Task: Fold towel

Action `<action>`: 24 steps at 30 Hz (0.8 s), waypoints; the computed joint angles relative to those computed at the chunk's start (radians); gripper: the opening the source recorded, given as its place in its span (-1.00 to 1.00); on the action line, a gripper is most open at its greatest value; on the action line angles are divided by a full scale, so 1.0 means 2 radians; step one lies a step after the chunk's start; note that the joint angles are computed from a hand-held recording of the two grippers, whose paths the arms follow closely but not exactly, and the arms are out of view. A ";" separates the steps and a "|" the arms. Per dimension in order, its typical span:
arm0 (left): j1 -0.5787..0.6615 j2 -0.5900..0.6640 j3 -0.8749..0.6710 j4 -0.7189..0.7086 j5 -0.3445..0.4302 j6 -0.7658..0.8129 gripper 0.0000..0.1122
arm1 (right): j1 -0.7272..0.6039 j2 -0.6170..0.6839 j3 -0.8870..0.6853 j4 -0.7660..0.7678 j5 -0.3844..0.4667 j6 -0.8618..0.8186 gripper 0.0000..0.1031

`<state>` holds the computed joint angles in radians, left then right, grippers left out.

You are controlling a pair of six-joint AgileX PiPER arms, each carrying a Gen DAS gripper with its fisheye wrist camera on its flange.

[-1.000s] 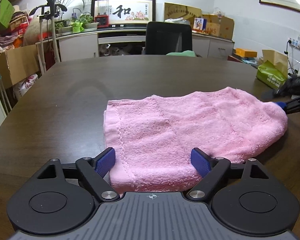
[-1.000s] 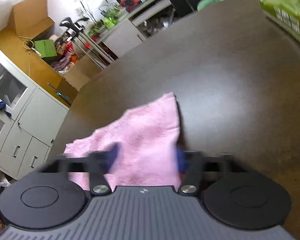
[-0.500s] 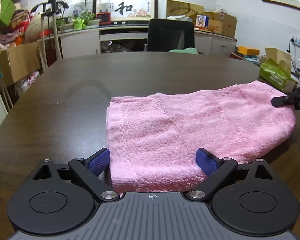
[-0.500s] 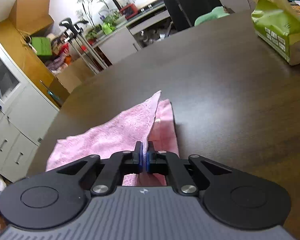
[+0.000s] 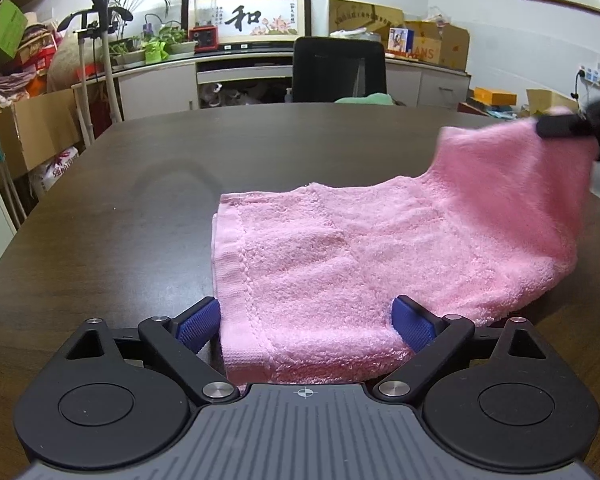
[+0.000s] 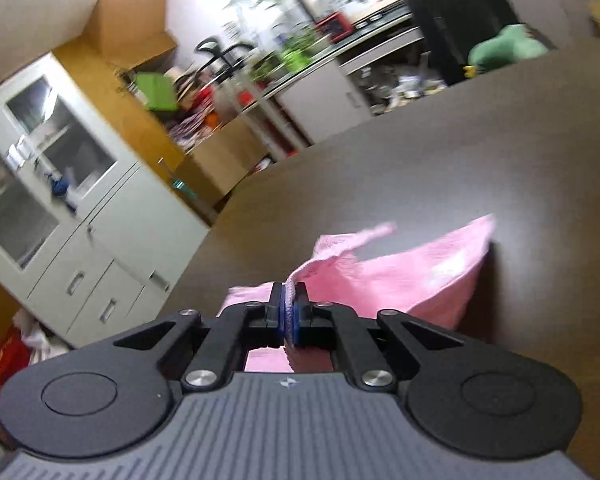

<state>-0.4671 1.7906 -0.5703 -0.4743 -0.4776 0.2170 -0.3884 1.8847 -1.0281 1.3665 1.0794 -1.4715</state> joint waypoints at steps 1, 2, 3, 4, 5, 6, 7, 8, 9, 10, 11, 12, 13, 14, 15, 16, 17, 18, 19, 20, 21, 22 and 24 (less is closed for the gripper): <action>0.001 0.000 0.000 0.004 0.001 -0.004 0.68 | 0.025 -0.003 -0.003 -0.001 -0.010 0.006 -0.92; 0.003 0.000 0.000 0.007 0.001 -0.006 0.68 | 0.044 -0.002 -0.008 -0.002 -0.020 0.013 -0.92; 0.004 -0.001 0.001 0.011 0.002 -0.009 0.68 | 0.070 0.001 -0.016 -0.008 -0.033 0.025 -0.92; 0.006 -0.002 0.002 0.017 0.002 -0.012 0.68 | 0.091 0.004 -0.021 -0.012 -0.047 0.032 -0.91; 0.008 -0.003 0.003 0.021 0.003 -0.015 0.68 | 0.110 0.006 -0.024 -0.016 -0.061 0.038 -0.91; 0.010 -0.004 0.004 0.025 0.003 -0.018 0.69 | 0.124 0.006 -0.024 -0.020 -0.072 0.042 -0.91; 0.011 -0.004 0.005 0.028 0.002 -0.020 0.69 | 0.149 0.012 -0.028 -0.029 -0.091 0.051 -0.91; 0.011 -0.003 0.006 0.029 0.001 -0.021 0.70 | 0.165 0.017 -0.031 -0.034 -0.101 0.057 -0.90; 0.012 -0.004 0.006 0.028 0.001 -0.020 0.71 | 0.178 0.023 -0.037 -0.046 -0.105 0.064 -0.87; 0.012 -0.004 0.006 0.025 0.002 -0.017 0.72 | 0.191 0.026 -0.044 -0.066 -0.113 0.075 -0.80; 0.013 -0.004 0.006 0.024 0.003 -0.016 0.74 | 0.201 0.024 -0.042 -0.075 -0.125 0.080 -0.71; 0.014 -0.004 0.005 0.023 0.004 -0.016 0.77 | 0.209 0.018 -0.039 -0.083 -0.138 0.085 -0.69; 0.014 -0.004 0.004 0.022 0.006 -0.015 0.78 | 0.206 0.014 -0.037 -0.086 -0.130 0.085 -0.61; 0.015 -0.004 0.004 0.021 0.007 -0.015 0.78 | 0.197 0.011 -0.036 -0.085 -0.114 0.082 -0.48; 0.015 -0.005 0.003 0.022 0.007 -0.016 0.79 | 0.182 0.005 -0.033 -0.076 -0.094 0.078 -0.40; 0.015 -0.005 0.003 0.021 0.008 -0.015 0.79 | 0.166 -0.001 -0.031 -0.067 -0.078 0.073 -0.23; 0.015 -0.005 0.003 0.021 0.009 -0.014 0.79 | 0.156 -0.004 -0.031 -0.062 -0.068 0.068 0.04; 0.015 -0.004 0.002 0.020 0.010 -0.012 0.79 | 0.148 -0.007 -0.031 -0.058 -0.062 0.063 0.17; 0.016 -0.004 0.001 0.019 0.010 -0.012 0.80 | 0.129 -0.021 -0.026 -0.051 -0.056 0.055 0.36; 0.015 -0.004 0.001 0.018 0.011 -0.010 0.80 | 0.113 -0.027 -0.027 -0.048 -0.045 0.051 0.38; 0.015 -0.004 0.001 0.018 0.011 -0.010 0.80 | 0.100 -0.028 -0.031 -0.046 -0.032 0.051 0.38; 0.016 -0.004 0.002 0.020 0.010 -0.012 0.80 | 0.092 -0.028 -0.035 -0.047 -0.029 0.054 0.38; 0.016 -0.005 0.003 0.023 0.009 -0.016 0.80 | 0.085 -0.025 -0.048 -0.059 -0.045 0.079 0.37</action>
<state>-0.4347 1.7811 -0.5642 -0.4285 -0.4594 0.1857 -0.2175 1.8351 -1.1234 1.2480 0.9899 -1.3134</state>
